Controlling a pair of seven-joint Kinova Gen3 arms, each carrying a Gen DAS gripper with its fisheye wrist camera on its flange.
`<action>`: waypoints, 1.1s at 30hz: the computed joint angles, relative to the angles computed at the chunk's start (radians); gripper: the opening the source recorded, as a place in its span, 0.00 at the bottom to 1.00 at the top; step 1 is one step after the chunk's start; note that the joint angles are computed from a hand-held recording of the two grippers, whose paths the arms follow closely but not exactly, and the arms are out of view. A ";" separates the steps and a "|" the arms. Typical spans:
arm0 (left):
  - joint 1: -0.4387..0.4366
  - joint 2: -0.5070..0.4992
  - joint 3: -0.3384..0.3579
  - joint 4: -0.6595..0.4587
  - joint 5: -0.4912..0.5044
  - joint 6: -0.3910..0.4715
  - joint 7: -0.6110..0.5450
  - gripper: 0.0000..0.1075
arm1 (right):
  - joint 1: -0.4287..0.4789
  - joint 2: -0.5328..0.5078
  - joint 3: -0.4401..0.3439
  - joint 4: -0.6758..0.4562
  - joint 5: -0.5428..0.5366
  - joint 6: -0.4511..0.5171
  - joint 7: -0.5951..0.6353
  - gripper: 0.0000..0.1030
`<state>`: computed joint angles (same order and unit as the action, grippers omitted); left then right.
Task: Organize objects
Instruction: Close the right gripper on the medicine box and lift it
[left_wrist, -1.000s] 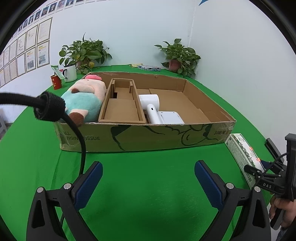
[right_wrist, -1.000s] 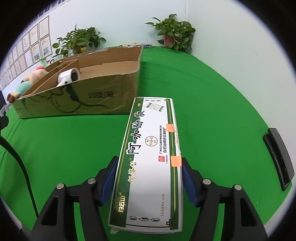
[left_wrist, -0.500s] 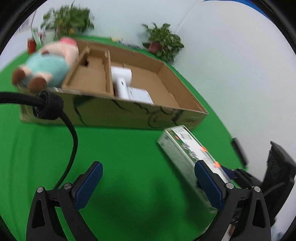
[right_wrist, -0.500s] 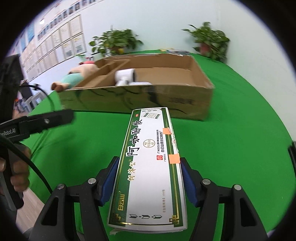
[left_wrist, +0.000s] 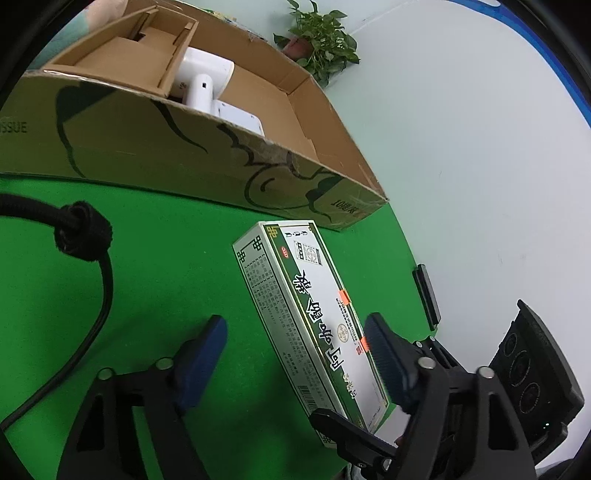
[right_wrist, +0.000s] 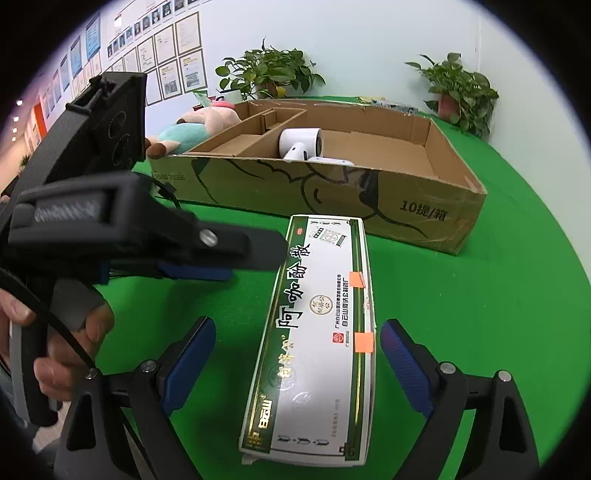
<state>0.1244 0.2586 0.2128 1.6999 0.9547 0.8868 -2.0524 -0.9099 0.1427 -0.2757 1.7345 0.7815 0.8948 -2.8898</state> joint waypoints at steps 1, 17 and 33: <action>0.006 0.006 0.002 -0.006 -0.004 -0.002 0.003 0.64 | 0.002 -0.002 0.001 0.002 -0.003 -0.004 -0.003 0.88; 0.042 0.062 0.031 -0.056 -0.056 -0.012 0.078 0.42 | -0.036 0.034 0.006 -0.050 0.014 0.091 0.003 0.73; 0.029 0.061 0.041 -0.029 -0.020 -0.049 0.068 0.41 | 0.078 -0.049 0.018 0.038 -0.114 -0.104 -0.085 0.40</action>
<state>0.1539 0.3200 0.2534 1.6712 0.9343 0.8374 -1.9841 -0.8320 0.0933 -0.2581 1.7721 0.6676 0.7904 -2.9745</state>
